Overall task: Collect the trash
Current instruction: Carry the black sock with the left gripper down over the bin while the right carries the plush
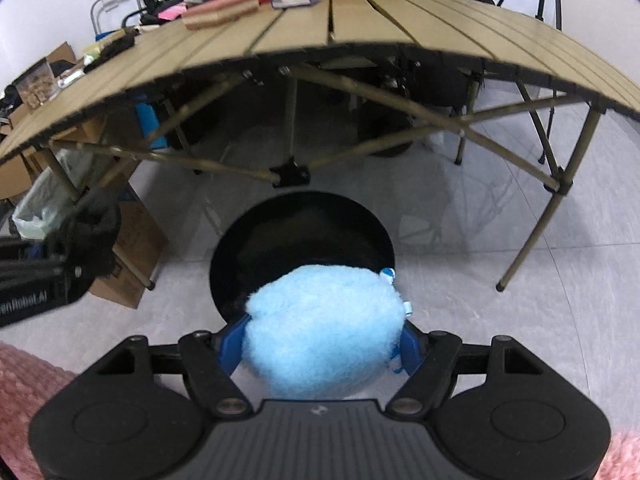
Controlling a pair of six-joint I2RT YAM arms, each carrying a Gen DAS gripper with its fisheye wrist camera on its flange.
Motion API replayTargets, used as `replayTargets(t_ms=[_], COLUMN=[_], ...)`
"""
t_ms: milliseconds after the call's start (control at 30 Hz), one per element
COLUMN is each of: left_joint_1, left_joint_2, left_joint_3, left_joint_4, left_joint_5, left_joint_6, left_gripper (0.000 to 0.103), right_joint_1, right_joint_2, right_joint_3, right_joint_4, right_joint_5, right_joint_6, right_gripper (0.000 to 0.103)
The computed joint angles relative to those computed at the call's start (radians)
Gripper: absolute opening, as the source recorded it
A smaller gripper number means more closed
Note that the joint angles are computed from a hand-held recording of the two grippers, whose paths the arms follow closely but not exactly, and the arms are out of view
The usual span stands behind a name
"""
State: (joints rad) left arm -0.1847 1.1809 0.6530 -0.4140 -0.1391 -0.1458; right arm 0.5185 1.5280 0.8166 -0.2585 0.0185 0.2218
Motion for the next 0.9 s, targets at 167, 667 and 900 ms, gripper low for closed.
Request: replayTargets(t_ms=[167, 667, 900], left_joint_1=[-0.035, -0.049, -0.047], left_joint_2=[0.075, 0.331, 0.422], left_joint_3=[0.003, 0.111, 0.181], left_joint_4=[-0.002, -0.042, -0.069], left_joint_5=[-0.021, -0.008, 0.005], left_joint_6=[-0.008, -0.043, -0.057], left_gripper=[0.027, 0.027, 0.027], right_joint_1=[-0.029, -0.112, -0.123], right_joint_2=[0.031, 0.125, 0.152], right_joint_3=[-0.031, -0.031, -0.014], right_joint_4=[0.043, 0.129, 0.145], right_joint_5=[-0.004, 0.037, 0.048], right_joint_6=[-0.006, -0.026, -0.025], right_gripper=[0.073, 0.073, 0.073])
